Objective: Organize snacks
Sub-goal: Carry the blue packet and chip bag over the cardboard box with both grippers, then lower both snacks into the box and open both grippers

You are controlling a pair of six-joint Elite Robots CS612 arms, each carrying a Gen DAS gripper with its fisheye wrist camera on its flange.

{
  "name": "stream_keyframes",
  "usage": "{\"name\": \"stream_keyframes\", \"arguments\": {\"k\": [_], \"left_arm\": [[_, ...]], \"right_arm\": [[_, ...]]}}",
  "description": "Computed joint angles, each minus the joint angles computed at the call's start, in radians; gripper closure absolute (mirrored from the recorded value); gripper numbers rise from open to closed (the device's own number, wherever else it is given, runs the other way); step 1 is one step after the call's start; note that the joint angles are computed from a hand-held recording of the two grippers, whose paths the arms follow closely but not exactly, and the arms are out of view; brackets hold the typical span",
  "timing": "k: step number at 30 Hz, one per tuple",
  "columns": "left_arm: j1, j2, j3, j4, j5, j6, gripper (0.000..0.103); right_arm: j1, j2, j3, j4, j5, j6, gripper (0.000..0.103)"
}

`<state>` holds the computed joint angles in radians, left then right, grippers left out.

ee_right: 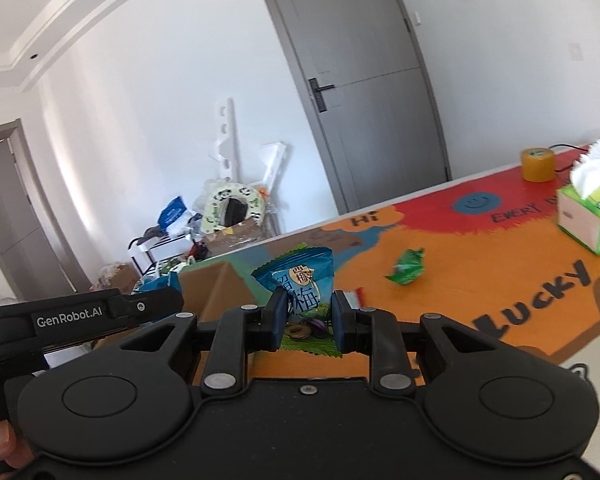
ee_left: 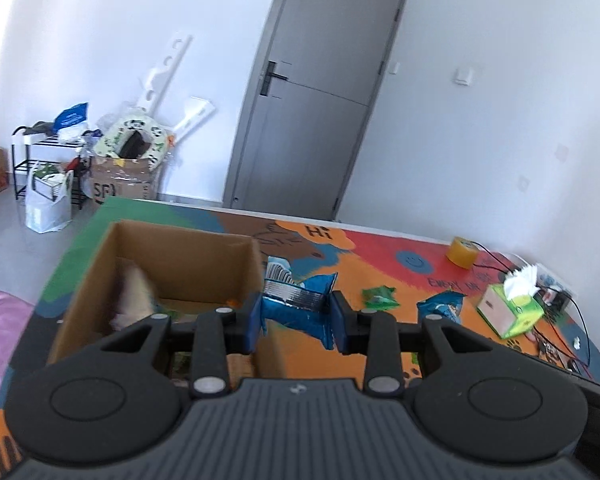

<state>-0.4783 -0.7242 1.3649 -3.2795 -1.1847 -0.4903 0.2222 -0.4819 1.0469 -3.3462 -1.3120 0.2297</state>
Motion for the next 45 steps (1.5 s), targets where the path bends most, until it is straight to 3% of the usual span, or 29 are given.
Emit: {"name": "stream_keyframes", "arguments": {"k": [16,41,45], "left_arm": [[0.043,-0.033,0.068,-0.025,0.023,-0.066,0.068],[0.105,0.046,-0.072,0.078,-0.09,-0.121,0.067],[0.111,0.051,-0.089,0.106,-0.107,-0.146,0.055]], "right_arm": [[0.041,0.033,-0.089,0.066,0.029,-0.06,0.079],[0.072,0.141,-0.337,0.254,0.015,-0.091,0.079],[0.074,0.147,-0.354,0.267,0.005,-0.091,0.079]]}}
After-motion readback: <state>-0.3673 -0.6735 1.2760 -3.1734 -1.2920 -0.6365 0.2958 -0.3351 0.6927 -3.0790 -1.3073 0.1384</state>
